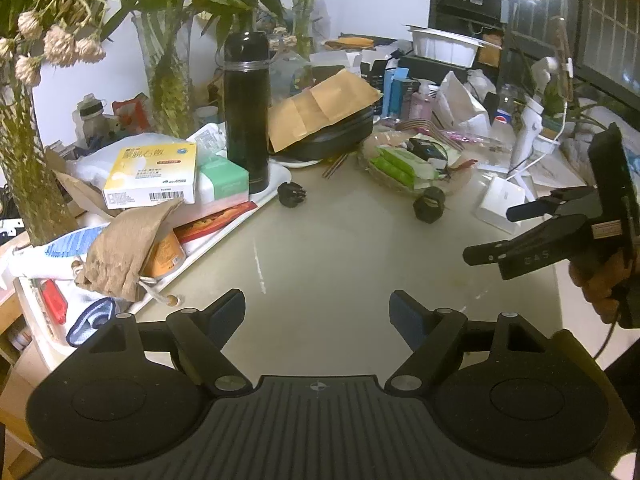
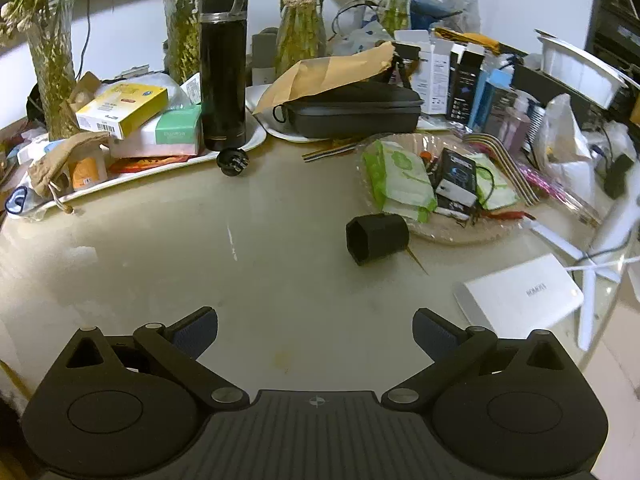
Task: Organize rigid objects
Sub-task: 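Move both grippers from the box back over the table toward the black items, then lower the right gripper onto the black cylindrical sleeve and grasp it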
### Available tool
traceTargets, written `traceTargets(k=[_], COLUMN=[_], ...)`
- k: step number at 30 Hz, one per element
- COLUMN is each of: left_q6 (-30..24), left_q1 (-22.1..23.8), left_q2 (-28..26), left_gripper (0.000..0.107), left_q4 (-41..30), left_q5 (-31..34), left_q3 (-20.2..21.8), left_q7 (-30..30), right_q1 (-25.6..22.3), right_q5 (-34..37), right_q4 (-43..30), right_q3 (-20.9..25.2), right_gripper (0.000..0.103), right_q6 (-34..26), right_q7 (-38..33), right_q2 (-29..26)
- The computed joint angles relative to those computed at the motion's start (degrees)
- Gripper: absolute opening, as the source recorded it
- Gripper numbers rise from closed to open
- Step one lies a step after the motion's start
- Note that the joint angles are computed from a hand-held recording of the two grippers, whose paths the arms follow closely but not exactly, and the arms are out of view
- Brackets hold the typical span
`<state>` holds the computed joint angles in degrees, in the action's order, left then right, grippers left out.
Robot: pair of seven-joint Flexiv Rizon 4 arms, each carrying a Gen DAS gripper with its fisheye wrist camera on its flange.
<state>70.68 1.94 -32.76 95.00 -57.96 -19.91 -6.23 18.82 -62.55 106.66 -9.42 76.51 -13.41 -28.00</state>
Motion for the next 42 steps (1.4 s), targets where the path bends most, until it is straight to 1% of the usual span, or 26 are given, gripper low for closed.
traceTargets(k=[5,7,11,17,21,26,29,30,31,32,33,36,38,40,42], left_q6=[-0.77,-0.84,-0.61,-1.36,-1.82,-1.37,-2.02,-2.21,-2.33,-2.53,-2.70,-2.80,-2.39,-2.17,-2.57], left_q1=[-0.09,-0.06,0.38,-0.15,-0.37,0.16,0.28,0.14,0.07,0.08,0.12,0.04,0.14,0.24,0.17], left_q2=[-0.37,-0.34,-0.17,-0.62,-1.17,-1.21,-1.26,-1.38,-1.41,-1.48,-1.57,-1.70,-1.73,-1.69,-1.68], left_gripper=[0.079,0.079,0.079,0.079,0.079,0.079,0.079,0.079,0.079,0.079,0.079,0.079,0.079,0.079,0.079], left_q4=[-0.46,-0.46,-0.13,-0.80,-1.53,-1.27,-1.39,-1.60,-1.65,-1.76,-1.85,-1.90,-1.79,-1.66,-1.77], left_q5=[0.56,0.69,-0.70,-0.14,1.17,1.44,1.68,1.98,2.17,2.27,2.33,2.88,2.79,2.57,2.81], left_q3=[0.52,0.58,-0.29,0.68,1.24,0.28,0.17,0.35,0.42,0.39,0.34,0.52,0.26,0.03,0.20], left_q7=[-1.47,-1.86,-0.39,-1.91,-4.06,-3.10,-3.20,-3.50,-3.68,-3.73,-3.69,-3.69,-3.20,-2.91,-3.45], right_q1=[-0.39,-0.17,-0.11,-0.38,-0.25,-0.07,-0.11,-0.14,-0.29,-0.94,-1.49,-1.48,-2.06,-3.28,-3.54], right_q5=[-2.21,-3.80,-6.40,-5.87,-2.05,2.82,5.29,6.10,6.95,7.95,8.93,10.97,12.64,14.63,16.22], right_q4=[-1.49,-2.08,-3.50,-5.65,-6.78,-8.19,-9.19,-9.53,-9.97,-10.54,-11.10,-12.11,-12.78,-13.18,-13.16], right_q3=[-2.03,-3.68,-6.58,-8.78,-9.46,-10.70,-11.37,-11.53,-11.45,-10.50,-9.57,-9.65,-8.61,-6.43,-5.28], right_gripper=[0.103,0.103,0.103,0.103,0.103,0.102,0.101,0.100,0.097,0.096,0.095,0.094,0.091,0.081,0.078], right_q6=[3.61,5.26,8.40,11.02,11.78,13.26,14.64,15.11,15.29,15.00,14.41,14.71,14.23,13.87,13.23], right_q7=[0.27,1.81,5.23,5.06,2.34,-1.01,-2.89,-3.52,-4.30,-5.63,-6.97,-9.38,-11.34,-13.59,-15.42], right_q2=[-2.07,-2.83,-4.64,-7.62,-9.46,-11.88,-13.33,-13.78,-14.24,-14.61,-14.92,-15.92,-16.39,-16.55,-16.36])
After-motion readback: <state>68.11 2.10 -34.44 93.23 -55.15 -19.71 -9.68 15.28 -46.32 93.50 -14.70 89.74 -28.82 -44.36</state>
